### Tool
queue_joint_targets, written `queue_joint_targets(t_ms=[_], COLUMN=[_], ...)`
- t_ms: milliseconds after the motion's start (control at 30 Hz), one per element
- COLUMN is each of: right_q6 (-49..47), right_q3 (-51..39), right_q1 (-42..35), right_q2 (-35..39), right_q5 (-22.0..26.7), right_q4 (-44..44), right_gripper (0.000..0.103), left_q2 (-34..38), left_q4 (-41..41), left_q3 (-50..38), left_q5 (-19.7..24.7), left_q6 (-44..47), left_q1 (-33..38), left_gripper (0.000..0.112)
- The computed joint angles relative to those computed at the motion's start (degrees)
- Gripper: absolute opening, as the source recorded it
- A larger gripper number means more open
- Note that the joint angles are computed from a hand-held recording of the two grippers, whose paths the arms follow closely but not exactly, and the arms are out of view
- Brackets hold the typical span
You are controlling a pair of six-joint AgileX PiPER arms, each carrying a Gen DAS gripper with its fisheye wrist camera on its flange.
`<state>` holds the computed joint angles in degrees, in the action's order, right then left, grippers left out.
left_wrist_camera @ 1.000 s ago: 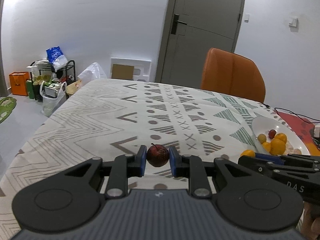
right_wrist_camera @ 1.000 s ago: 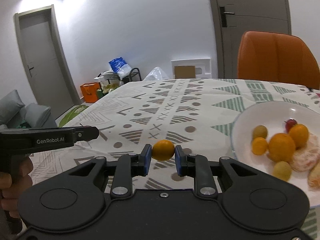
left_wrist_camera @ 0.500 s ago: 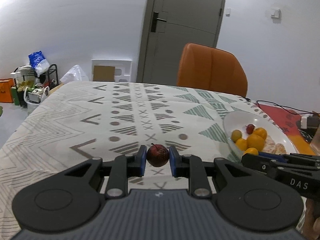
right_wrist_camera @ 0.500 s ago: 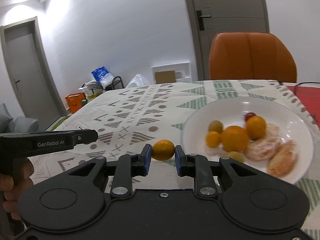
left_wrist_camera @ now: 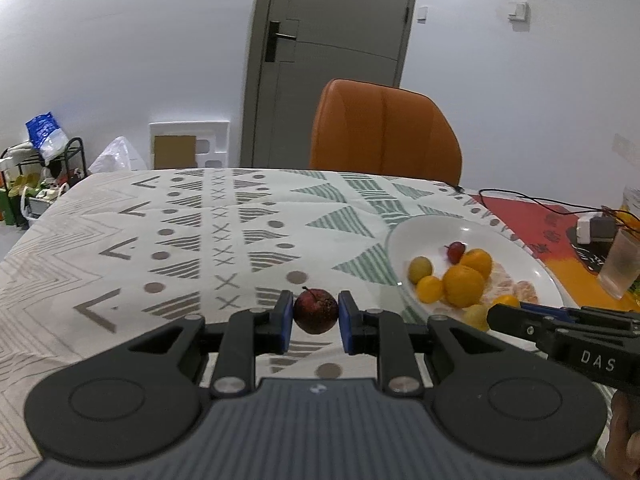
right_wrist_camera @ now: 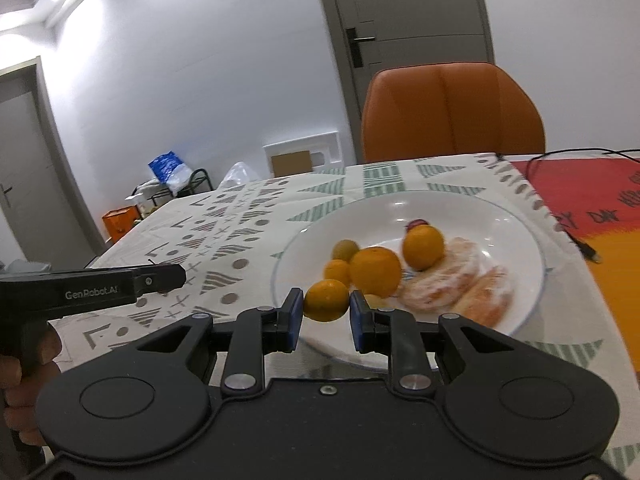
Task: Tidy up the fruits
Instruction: 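Carry the red plum and the small orange over the white bowl with both tools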
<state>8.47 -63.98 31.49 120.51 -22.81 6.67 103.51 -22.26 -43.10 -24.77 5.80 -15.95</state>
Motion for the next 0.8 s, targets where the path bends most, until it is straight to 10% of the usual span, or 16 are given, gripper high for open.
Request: queue_joint_targets(t_ms=[800], right_q6=[3.57], right_q3=[6.96], right_q1=[-4.98], right_q2=[-2.95], right_q5=[-4.08], right_q4=[-1.6], right_gripper=[0.033], left_q2=[4.88], left_q4=[-5.93], left_q3=[-8.17], left_q5=[2.77], left_q6=[6.51], left_q1=[-6.69], left_gripper=[0.022])
